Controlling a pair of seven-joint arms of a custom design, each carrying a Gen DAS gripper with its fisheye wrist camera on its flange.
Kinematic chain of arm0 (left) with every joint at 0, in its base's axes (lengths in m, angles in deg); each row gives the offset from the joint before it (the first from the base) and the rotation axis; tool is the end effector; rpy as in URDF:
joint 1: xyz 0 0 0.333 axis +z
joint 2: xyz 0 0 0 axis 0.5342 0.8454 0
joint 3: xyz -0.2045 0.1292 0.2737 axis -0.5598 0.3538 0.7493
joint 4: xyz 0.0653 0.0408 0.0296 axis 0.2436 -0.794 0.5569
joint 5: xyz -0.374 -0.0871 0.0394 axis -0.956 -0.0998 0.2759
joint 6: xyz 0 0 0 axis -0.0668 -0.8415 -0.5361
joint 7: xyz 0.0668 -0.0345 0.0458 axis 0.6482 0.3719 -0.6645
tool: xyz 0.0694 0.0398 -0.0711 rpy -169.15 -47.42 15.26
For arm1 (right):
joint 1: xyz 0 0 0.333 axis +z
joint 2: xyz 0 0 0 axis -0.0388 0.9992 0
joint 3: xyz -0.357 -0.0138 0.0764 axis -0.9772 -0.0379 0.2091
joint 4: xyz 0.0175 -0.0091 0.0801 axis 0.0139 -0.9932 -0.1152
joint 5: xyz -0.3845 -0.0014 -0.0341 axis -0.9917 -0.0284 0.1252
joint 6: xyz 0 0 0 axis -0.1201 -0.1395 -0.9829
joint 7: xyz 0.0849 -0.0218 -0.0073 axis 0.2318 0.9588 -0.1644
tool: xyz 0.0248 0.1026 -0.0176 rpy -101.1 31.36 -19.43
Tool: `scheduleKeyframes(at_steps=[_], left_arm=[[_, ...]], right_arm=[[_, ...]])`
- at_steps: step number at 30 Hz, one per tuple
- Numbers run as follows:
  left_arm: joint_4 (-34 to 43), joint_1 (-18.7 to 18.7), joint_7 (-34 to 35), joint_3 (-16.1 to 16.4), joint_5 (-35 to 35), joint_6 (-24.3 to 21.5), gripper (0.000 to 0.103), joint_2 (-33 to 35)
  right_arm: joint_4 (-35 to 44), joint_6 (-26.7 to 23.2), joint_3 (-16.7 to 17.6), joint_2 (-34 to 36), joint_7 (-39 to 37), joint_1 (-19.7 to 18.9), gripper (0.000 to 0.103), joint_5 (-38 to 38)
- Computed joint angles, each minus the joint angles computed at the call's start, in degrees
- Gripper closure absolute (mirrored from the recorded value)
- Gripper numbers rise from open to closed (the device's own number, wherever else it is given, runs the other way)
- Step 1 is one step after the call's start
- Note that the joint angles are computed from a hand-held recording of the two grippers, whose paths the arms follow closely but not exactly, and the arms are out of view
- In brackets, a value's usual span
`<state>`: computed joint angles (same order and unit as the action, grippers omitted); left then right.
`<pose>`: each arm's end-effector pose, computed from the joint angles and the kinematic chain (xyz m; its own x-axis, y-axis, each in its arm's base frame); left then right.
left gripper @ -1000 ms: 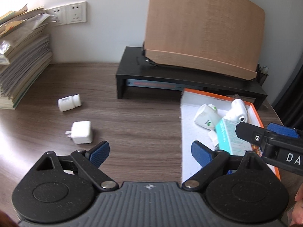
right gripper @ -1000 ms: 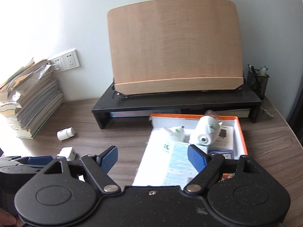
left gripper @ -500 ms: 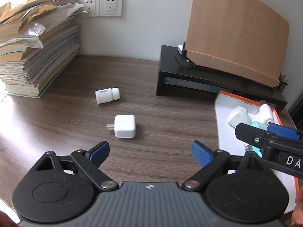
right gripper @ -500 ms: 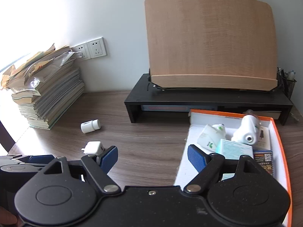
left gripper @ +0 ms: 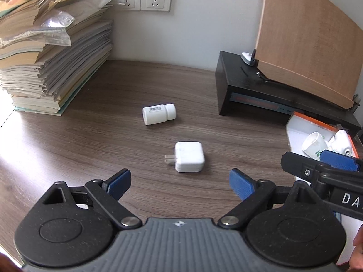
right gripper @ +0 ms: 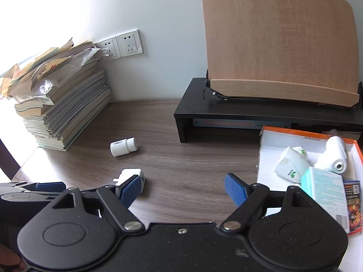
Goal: Organize rigid objects
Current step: 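Withdraw both grippers from the box toward the pill bottle and charger, then grasp the white pill bottle with the left gripper while the right grasps the white charger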
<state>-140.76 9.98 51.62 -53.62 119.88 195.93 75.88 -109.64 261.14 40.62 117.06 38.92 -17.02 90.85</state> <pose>0.6804 -0.2827 0.3503 0.1388 -0.9873 0.0770 -0.7367 -0.1549 -0.6582 0.7086 0.1269 0.3422 0.2894 -0.9318 -0.2193 -0.6709 -0.0340 -0.7408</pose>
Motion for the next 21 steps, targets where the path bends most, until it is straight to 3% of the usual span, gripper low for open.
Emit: scheduleKeyframes(at_steps=[7, 11, 15, 21], left_arm=[[1.9, 4.2, 6.7, -0.1, -2.3, 3.4, 0.007, 3.6], [6.1, 6.5, 13.1, 1.1, -3.5, 7.8, 0.008, 7.9], [13.9, 10.4, 25.1, -2.1, -6.2, 9.7, 0.009, 14.0], [26.2, 16.9, 45.8, -11.5, -10.5, 9.0, 0.018, 23.3]], right_arm=[[3.5, -2.4, -7.0, 1.2, 1.6, 8.0, 0.007, 2.4], [4.5, -2.9, -8.8, 1.7, 1.8, 10.4, 0.007, 3.9], [5.3, -3.0, -10.5, 2.1, 1.8, 12.3, 0.007, 5.0], [6.4, -3.5, -12.1, 3.0, 2.2, 14.1, 0.008, 6.1]])
